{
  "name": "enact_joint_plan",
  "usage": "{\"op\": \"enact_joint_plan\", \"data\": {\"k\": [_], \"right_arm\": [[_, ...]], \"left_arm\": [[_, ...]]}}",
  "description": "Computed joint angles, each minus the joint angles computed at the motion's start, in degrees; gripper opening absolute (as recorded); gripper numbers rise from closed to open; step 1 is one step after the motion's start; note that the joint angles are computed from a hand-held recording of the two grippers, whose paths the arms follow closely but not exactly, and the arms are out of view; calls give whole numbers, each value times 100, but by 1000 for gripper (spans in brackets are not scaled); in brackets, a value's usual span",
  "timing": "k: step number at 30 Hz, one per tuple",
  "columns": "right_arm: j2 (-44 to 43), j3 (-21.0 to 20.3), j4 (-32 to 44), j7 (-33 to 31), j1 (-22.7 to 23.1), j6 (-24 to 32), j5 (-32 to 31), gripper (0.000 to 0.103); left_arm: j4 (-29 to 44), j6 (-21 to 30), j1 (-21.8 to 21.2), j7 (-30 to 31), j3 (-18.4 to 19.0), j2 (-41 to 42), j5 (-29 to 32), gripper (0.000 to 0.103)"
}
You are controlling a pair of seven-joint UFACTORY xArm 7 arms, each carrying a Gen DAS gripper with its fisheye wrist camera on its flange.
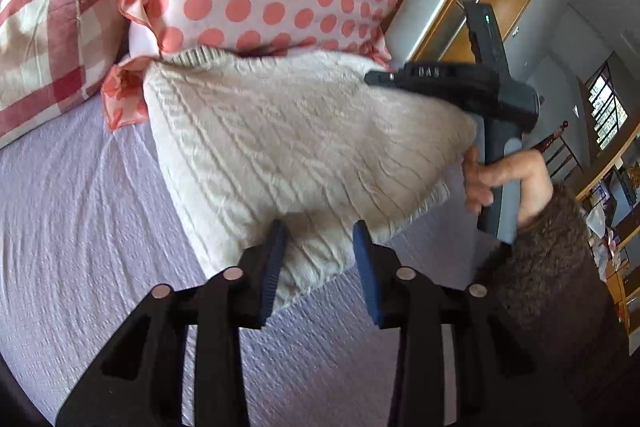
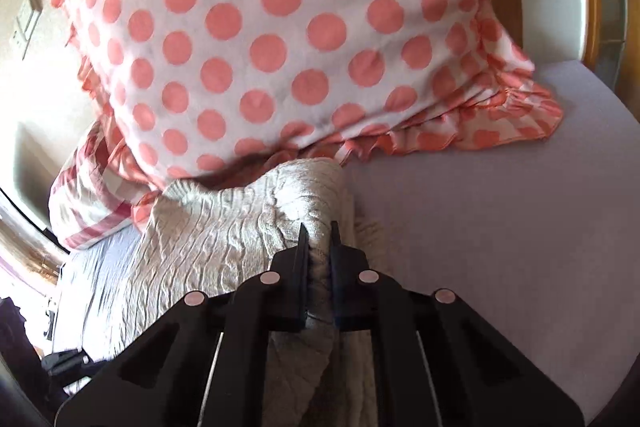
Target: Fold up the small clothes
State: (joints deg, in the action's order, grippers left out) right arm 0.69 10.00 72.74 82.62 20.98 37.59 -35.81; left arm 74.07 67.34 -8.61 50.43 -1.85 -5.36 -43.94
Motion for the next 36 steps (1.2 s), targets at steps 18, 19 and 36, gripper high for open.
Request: {"op": "enact_joint_plan", "data": {"k": [18,19,36], "right_arm": [[-905,-115,-1890,-1117,126,-2002,2857,75],[-939,61,-1983,-1069,-40,-2185,2826,74],[874,337,11,-536,840,-2406,1229,37]], "left_arm": [[1946,929,689,-1935,-184,1906,-467,68],[1984,993,749,-2010,-254,1993,-534,71],[1729,936,1599,-1201,49,1418,-119,43]]}}
